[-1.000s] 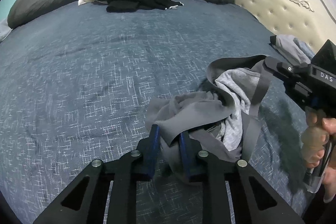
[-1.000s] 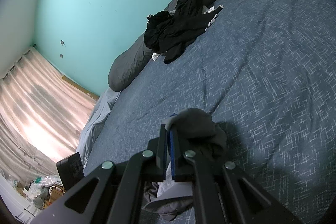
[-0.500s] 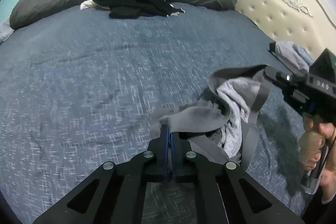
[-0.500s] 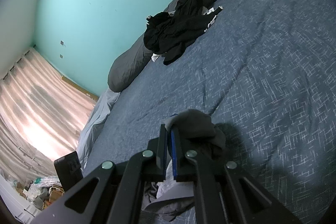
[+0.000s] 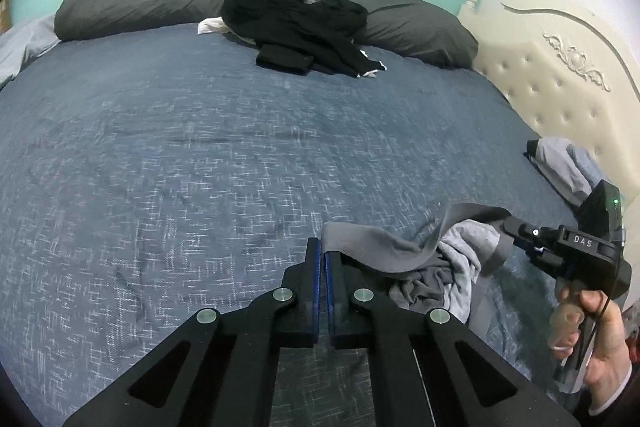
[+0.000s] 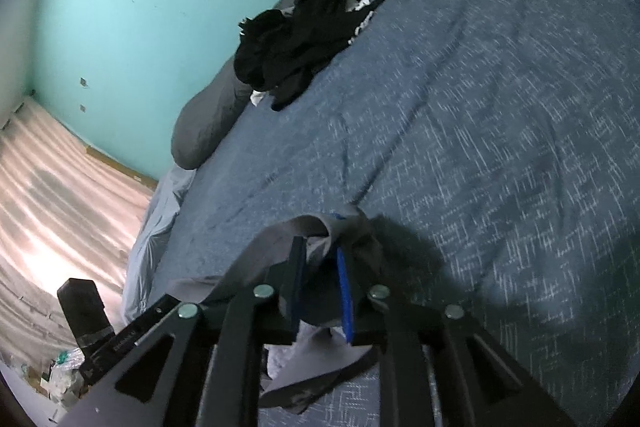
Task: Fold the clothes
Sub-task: 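Grasp the grey underwear waistband with the left tool while the right tool holds it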
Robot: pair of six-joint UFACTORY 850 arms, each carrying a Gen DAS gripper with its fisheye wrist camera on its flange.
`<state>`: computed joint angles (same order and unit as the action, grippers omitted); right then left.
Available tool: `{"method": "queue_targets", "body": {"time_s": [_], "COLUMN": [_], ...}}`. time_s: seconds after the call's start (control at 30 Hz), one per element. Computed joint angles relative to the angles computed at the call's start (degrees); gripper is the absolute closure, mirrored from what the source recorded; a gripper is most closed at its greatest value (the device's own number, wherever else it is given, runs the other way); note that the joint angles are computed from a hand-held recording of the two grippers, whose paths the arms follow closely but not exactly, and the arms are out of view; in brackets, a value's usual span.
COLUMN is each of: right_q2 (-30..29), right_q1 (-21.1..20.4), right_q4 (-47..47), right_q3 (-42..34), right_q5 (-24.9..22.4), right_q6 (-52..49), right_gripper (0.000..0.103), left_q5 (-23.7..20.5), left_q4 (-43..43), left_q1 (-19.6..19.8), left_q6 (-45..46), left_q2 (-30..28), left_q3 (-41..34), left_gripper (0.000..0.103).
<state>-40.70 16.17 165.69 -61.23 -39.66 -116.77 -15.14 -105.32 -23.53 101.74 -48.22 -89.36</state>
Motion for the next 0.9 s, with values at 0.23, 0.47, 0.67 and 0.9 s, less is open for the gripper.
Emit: {"method": "queue_targets", "body": {"time_s": [0.23,0.47,0.67,0.9], "right_q2": [1.87,2.54,0.96,-1.23], "right_q1": [1.11,2.58,2.72,2.80], "right_q4": [4.16,6.40,-0.50,-5.84], "right_q3": [1.86,2.01,0.18,-2.68], "right_q5": [2.94,7.73,11.73,12.17], "right_q6": [-1.65,-1.34,9.28,14.19], "right_gripper": [0.078,0.075,0.067,0.079], "left_q5": [-0.55,-1.86,-2.56,-4.57], "left_q4": [4.86,6.79,9.18,9.35], "left_q1": [0.42,1.13,2.26,3.13], "left_q6": [-4.77,-6.29,-10.53,-11.12], "left_q2": [-0.78,-0.95,-1.40,-0.47], "left_q3": [-0.29,-0.28,-0.19,1.30], "left_gripper": [0.101,0.100,0.100,0.101]}}
